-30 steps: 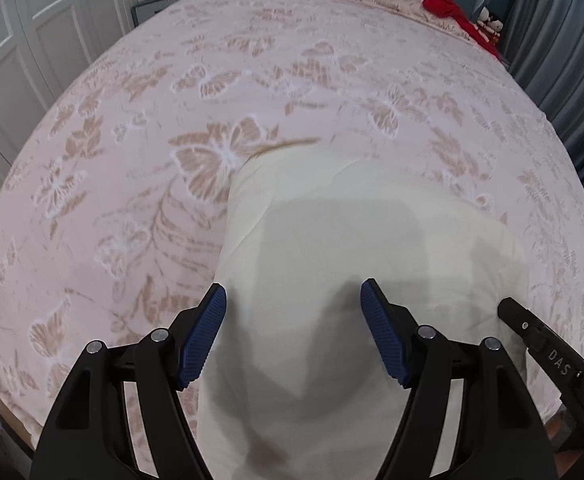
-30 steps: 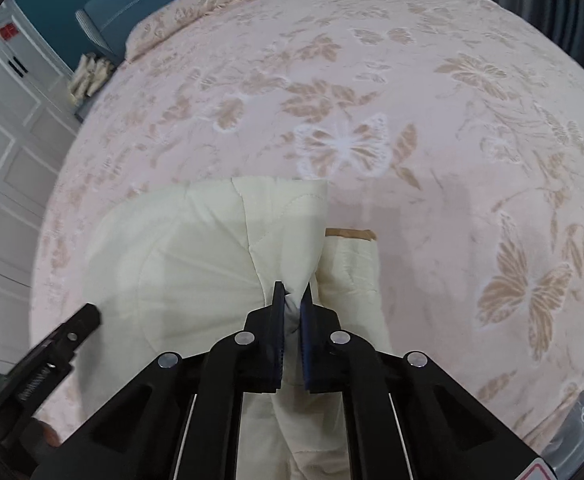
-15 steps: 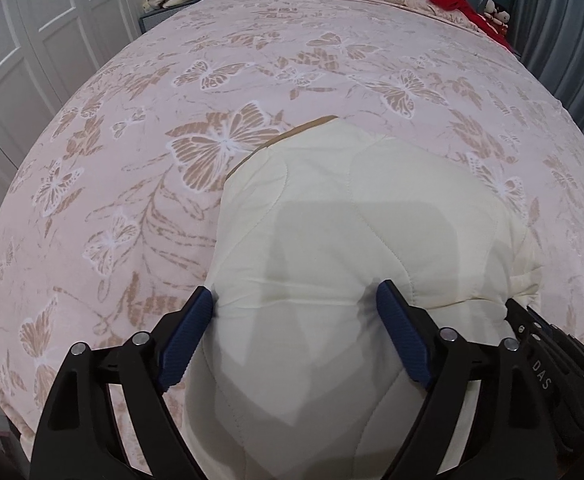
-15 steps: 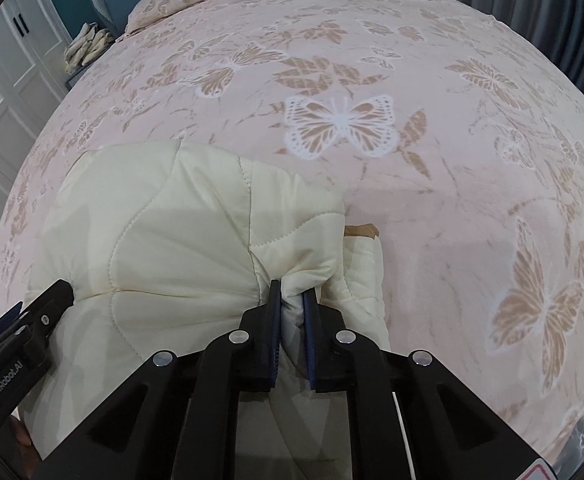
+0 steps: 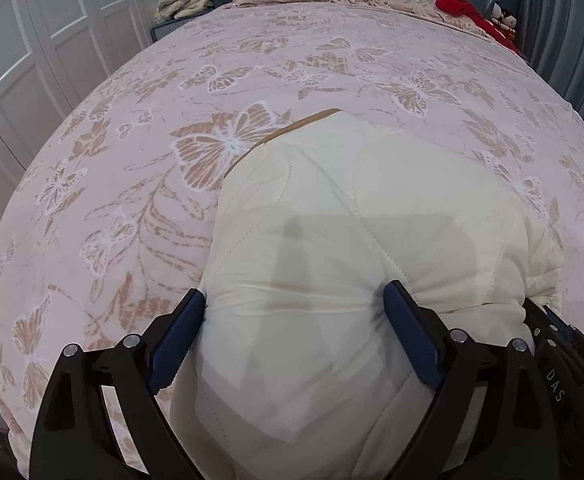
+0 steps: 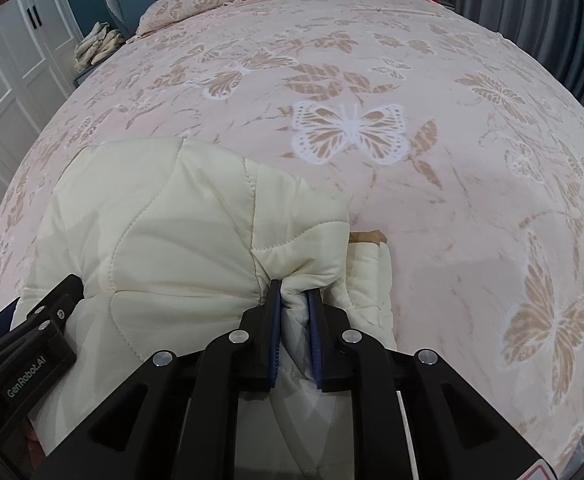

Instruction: Fold large clothes

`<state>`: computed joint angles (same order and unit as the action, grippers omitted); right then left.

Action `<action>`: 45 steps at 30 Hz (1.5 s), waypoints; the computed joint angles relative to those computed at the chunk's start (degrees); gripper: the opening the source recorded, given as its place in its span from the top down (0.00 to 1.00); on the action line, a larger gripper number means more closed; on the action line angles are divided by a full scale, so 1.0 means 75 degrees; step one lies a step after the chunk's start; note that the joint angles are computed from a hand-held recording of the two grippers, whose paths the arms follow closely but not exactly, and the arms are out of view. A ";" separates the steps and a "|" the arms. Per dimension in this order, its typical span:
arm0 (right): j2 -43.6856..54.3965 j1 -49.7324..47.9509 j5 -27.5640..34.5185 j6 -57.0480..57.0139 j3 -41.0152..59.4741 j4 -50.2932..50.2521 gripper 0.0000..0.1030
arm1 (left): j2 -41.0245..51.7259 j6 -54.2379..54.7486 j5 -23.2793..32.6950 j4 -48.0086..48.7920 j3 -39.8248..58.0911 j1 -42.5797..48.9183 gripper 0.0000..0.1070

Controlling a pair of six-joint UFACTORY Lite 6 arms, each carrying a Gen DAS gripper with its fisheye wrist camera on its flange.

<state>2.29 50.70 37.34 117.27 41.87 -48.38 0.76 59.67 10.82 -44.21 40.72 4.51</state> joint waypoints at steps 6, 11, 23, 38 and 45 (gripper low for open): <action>-0.0593 0.0020 -0.0381 0.0855 -0.0618 -0.0770 0.84 | -0.0132 0.2538 0.0439 -0.2484 -0.0179 0.0500 0.17; -0.3274 0.0725 0.0405 0.0675 -0.1556 0.0373 0.58 | -0.0239 0.1592 0.3365 -0.1052 0.0655 0.2556 0.14; -0.5190 0.3675 0.0431 0.3173 -0.2785 0.1019 0.36 | 0.0817 0.1704 0.7023 0.0938 0.1097 0.5710 0.12; -0.4644 0.3055 -0.1009 0.4163 -0.3039 -0.0322 0.53 | -0.0496 0.1826 0.6822 0.0748 -0.0115 0.5037 0.15; -0.4164 0.4021 0.1185 0.2574 -0.1343 0.0393 0.76 | -0.2202 0.2139 0.7858 0.0831 0.0103 0.5289 0.45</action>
<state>-28.94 80.86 46.23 136.57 31.79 -45.43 -15.76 75.71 69.75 -37.98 41.50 44.17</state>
